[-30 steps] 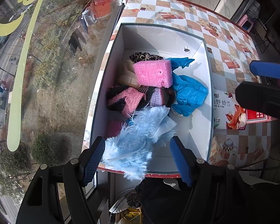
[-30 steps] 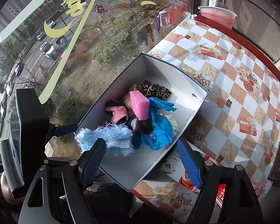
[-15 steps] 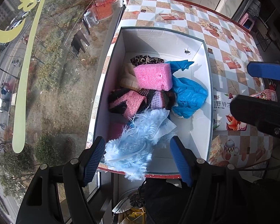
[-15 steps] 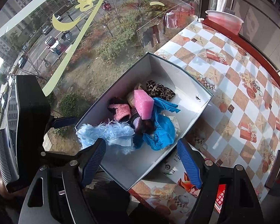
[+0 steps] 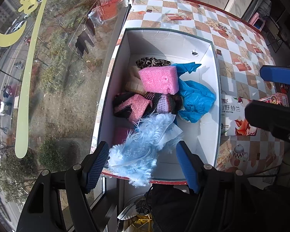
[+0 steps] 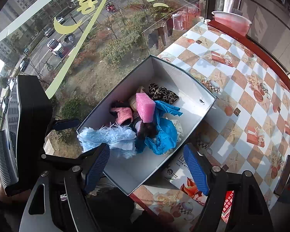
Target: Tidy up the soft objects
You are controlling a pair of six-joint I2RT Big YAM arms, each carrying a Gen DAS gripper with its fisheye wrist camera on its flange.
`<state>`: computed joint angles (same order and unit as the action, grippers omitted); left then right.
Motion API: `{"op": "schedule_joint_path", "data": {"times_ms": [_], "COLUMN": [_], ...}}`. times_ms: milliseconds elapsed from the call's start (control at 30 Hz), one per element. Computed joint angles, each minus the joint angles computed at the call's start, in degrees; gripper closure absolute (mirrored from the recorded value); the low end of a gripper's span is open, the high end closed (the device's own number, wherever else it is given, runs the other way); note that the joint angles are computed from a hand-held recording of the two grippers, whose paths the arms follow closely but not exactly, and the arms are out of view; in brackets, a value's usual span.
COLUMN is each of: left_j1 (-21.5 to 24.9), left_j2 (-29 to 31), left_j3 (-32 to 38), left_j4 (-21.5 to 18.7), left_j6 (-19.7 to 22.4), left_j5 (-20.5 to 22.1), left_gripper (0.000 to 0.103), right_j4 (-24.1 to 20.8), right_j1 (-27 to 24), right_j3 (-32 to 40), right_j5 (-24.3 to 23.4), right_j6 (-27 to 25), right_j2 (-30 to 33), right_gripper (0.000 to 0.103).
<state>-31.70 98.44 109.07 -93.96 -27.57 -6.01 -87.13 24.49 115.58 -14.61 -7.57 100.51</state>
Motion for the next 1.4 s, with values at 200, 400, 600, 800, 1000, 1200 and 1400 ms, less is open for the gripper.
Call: {"op": "schedule_joint_path", "data": {"times_ms": [200,400,600,800,1000,1200,1400], "left_j1": [0.09,0.18,0.17,0.45,0.61,0.43,0.36], "left_j2": [-0.13,-0.54,-1.06,-1.50,-1.93,-2.37,-2.41], "left_j3": [-0.34,-1.12,-2.08,-2.51,-3.05,-3.86,-3.91], "left_j4": [-0.18,-0.35,-0.60,-0.50,-0.06,0.27,0.21], "left_j6": [-0.80,-1.66,-2.38,-3.61,-4.55,-4.89,-4.77], "left_j5": [0.13,0.14,0.47,0.83,1.10,1.68,1.71], "left_gripper": [0.027,0.027,0.027,0.027,0.027,0.027,0.027], "right_j4": [-0.32,-0.19,-0.37,-0.33,0.13,0.77,1.46], "right_j1": [0.07,0.19,0.63,0.99,1.18,1.42,1.33], "right_j3": [0.02,-0.74,-1.69,-2.42,-3.64,-4.80,-5.92], "right_j5": [-0.36,-0.77,-1.10,-1.05,-0.85,-0.69,-0.51], "right_j6": [-0.67,-1.49,-2.60,-4.23,-5.24,-5.40,-5.20], "right_j2": [0.05,-0.10,-0.36,-0.80,-1.44,-2.05,-2.69], "right_gripper": [0.023,0.023,0.023,0.023,0.023,0.023,0.023]}}
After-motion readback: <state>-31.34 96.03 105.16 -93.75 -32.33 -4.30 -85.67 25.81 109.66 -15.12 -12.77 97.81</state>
